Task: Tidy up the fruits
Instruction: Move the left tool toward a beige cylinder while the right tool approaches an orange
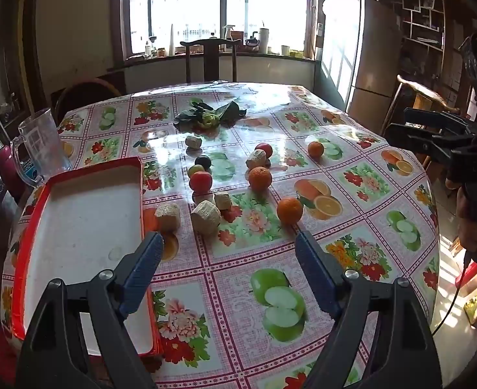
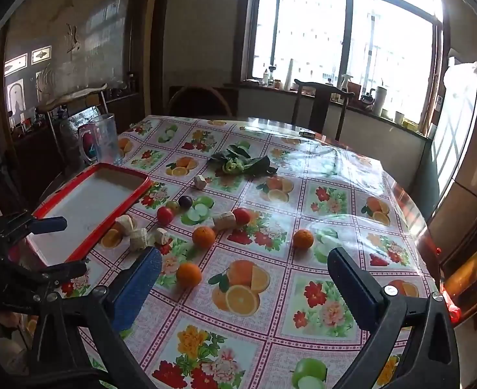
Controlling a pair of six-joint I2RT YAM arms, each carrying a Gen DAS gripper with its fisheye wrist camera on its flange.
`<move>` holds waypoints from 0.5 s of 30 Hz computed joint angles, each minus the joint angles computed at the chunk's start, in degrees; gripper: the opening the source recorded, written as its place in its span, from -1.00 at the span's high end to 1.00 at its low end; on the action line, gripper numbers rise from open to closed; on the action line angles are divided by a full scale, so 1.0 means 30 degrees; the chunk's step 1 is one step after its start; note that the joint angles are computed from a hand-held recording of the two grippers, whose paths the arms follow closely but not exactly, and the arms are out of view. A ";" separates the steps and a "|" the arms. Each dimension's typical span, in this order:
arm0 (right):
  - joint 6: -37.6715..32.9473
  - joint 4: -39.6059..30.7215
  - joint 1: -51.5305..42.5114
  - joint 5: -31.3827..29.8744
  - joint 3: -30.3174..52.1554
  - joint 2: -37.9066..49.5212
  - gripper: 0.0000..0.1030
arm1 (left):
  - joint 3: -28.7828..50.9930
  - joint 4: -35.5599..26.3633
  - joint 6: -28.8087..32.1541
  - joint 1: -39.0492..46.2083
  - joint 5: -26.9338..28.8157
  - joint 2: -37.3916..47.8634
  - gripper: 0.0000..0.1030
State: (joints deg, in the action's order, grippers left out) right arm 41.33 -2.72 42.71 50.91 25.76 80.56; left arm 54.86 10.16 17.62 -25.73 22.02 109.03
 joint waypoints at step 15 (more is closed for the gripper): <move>-0.1499 0.3083 -0.0984 -0.2809 -0.1553 0.0070 -0.99 | 0.1400 -0.1130 0.0183 -0.0189 -0.0163 0.1375 -0.63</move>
State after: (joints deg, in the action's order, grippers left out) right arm 36.83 6.53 39.76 42.48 21.10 80.77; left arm 59.06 6.78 18.17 -26.30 21.53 113.15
